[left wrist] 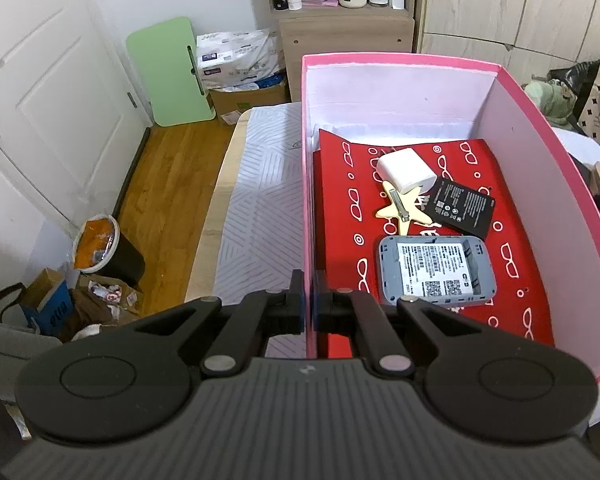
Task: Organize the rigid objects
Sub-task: 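Grasp the beige rounded case with the right tool, then carry the beige case over the pink box and lower it inside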
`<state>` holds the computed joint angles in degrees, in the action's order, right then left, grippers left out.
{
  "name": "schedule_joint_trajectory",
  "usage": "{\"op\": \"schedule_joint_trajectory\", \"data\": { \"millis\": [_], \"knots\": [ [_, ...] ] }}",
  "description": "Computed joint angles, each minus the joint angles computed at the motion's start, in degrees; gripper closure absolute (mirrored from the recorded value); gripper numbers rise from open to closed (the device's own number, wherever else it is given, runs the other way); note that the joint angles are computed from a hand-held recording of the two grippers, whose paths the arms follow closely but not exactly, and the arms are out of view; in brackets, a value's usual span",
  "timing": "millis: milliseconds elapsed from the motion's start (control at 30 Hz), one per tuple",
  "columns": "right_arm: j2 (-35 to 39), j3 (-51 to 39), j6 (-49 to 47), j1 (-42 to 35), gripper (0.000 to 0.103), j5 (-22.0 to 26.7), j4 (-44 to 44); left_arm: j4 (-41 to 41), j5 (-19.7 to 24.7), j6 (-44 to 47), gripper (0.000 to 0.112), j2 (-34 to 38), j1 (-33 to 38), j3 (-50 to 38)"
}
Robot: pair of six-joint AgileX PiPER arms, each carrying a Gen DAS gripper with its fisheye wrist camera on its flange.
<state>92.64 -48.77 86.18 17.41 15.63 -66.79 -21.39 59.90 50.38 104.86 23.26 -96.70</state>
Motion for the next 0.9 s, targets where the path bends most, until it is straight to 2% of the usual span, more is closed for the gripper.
{"op": "schedule_joint_trajectory", "data": {
  "millis": [167,233,367,500,600,800,900],
  "knots": [
    [-0.12,-0.23,-0.93,0.33,0.013,0.25,1.27,-0.15,-0.14,1.43,0.109,-0.20,0.08,0.34],
    [-0.13,-0.31,0.49,1.38,0.020,1.82,-0.40,-0.31,-0.32,2.25,0.109,-0.37,0.14,0.65],
    [-0.54,0.53,5.13,2.48,0.020,3.37,-4.66,-0.47,-0.60,3.50,0.108,-0.58,0.16,1.00],
    [-3.59,2.38,8.35,2.02,0.020,1.24,-4.89,-1.45,0.62,4.56,0.109,0.08,0.77,0.06],
    [-6.76,3.29,6.19,2.47,0.020,0.26,-1.45,-2.42,1.65,5.56,0.109,0.56,1.53,-0.30],
    [-13.85,1.63,-7.74,7.01,0.020,0.31,13.39,-2.48,3.28,7.82,0.108,0.94,1.99,-1.17],
    [-15.73,-2.43,-20.21,10.34,0.020,-0.26,23.45,-2.84,4.30,8.44,0.108,1.61,2.17,-2.25]
  ]
}}
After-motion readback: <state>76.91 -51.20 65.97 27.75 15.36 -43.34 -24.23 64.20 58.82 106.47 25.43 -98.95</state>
